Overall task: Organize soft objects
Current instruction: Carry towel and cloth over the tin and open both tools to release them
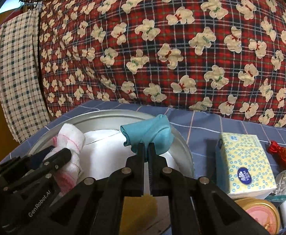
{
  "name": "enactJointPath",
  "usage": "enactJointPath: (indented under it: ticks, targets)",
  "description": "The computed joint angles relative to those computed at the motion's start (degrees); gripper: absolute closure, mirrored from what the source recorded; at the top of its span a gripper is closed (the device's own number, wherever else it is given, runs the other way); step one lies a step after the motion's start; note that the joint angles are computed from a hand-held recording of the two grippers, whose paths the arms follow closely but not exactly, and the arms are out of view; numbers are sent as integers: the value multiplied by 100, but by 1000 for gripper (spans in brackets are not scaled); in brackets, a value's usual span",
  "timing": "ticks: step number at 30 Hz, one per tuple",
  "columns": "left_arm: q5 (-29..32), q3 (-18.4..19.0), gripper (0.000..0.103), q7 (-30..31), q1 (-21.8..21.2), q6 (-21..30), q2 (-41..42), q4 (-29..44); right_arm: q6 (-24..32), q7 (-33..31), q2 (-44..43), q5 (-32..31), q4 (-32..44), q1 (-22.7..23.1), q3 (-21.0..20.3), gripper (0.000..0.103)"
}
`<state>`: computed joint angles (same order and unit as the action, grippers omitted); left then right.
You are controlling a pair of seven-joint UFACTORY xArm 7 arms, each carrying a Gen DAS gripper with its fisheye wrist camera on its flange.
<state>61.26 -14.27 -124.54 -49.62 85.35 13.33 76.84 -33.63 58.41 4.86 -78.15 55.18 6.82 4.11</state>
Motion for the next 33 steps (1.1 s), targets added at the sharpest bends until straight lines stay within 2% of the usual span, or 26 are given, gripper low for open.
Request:
enactJointPath:
  ticks: [8, 13, 18, 19, 20, 22, 23, 25, 27, 29, 31, 32, 33]
  targets:
    - [-16, 36, 78, 103, -100, 301, 135, 183, 73, -85, 15, -124, 5, 58, 29, 99]
    - [-19, 50, 78, 112, -107, 296, 132, 182, 88, -130, 23, -107, -2, 70, 30, 99]
    - [-12, 50, 76, 67, -97, 259, 112, 151, -194, 301, 187, -591, 258, 52, -11, 98]
    - [-15, 48, 71, 40, -103, 281, 112, 153, -231, 378, 200, -652, 278, 56, -29, 98]
    - [-13, 47, 71, 0, -121, 341, 129, 174, -203, 460, 190, -698, 285, 68, -45, 98]
    - [42, 41, 48, -117, -208, 574, 190, 251, -230, 707, 222, -882, 365, 74, -83, 97]
    - [102, 41, 40, -187, -271, 719, 225, 291, -298, 857, 263, -979, 432, 65, -111, 97]
    - [204, 52, 12, -241, -437, 1171, 393, 499, -413, 847, 253, -921, 387, 52, -153, 97]
    - [272, 109, 3, -143, -579, 1572, 588, 760, -558, 737, 222, -777, 306, 15, -181, 96]
    - [290, 169, 1, -37, -667, 1786, 684, 896, -673, 486, 152, -487, 146, -39, -194, 93]
    - [303, 210, 1, 1, -704, 1827, 700, 930, -731, 68, 13, 34, -149, -106, -197, 81]
    - [270, 226, 1, 9, -714, 1869, 711, 959, -747, -227, -77, 450, -351, -143, -202, 67]
    - [248, 237, 1, -5, -720, 1883, 708, 960, -776, -384, -126, 701, -470, -178, -198, 48]
